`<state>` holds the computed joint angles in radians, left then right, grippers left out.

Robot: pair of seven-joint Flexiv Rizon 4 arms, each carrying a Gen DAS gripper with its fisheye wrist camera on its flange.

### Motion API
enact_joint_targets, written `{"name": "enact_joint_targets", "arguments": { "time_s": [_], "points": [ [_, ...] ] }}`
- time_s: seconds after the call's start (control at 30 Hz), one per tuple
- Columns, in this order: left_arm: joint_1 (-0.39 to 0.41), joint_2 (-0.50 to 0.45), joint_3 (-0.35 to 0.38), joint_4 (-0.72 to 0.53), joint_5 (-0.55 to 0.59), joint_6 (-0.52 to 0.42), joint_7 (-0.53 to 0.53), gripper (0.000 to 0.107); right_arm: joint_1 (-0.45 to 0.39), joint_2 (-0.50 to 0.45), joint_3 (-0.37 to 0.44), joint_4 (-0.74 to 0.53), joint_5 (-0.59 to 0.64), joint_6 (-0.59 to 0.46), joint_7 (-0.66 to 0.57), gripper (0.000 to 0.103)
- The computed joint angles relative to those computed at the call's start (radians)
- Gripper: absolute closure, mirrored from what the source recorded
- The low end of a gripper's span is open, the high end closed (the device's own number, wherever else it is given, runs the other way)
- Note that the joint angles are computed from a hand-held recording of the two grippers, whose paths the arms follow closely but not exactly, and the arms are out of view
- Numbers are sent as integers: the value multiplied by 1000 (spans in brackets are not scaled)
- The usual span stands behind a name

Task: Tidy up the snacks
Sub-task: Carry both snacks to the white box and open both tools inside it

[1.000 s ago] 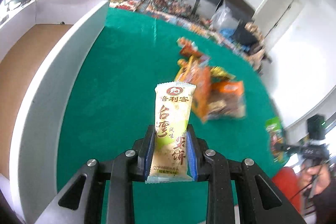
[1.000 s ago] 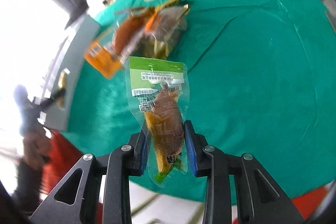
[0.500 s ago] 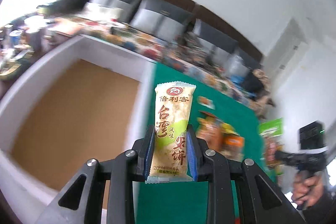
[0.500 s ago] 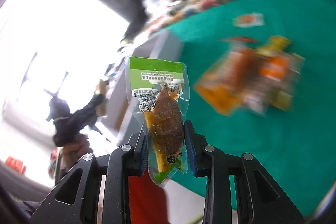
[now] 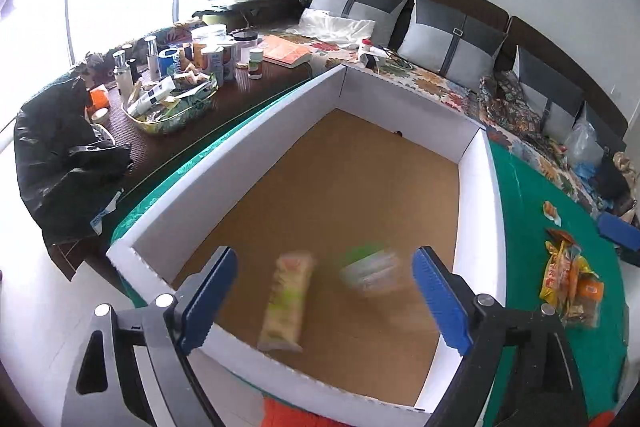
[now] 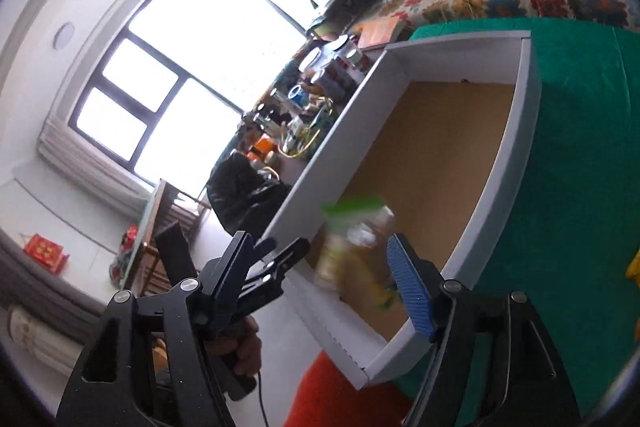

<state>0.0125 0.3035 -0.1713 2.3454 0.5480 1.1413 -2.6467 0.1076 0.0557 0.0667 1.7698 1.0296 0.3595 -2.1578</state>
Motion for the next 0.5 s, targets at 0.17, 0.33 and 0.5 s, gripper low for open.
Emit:
{"name": "enact_joint_targets", "arguments": {
  "time_s": [0.17,0.33,0.5],
  "points": [
    [-16,-61,-74,-86,57,-96,-53,18,-54,27,-38,64,-74,80,-115,29],
    [-76,-160,-137,-238,156,-226,-96,18,-115,25,-62,217,-216,354,-265,29],
    [-147,-253,-160,-361,239,-338,-110,18,-214,-47,-123,320,-351,611,-346,29]
  ]
}}
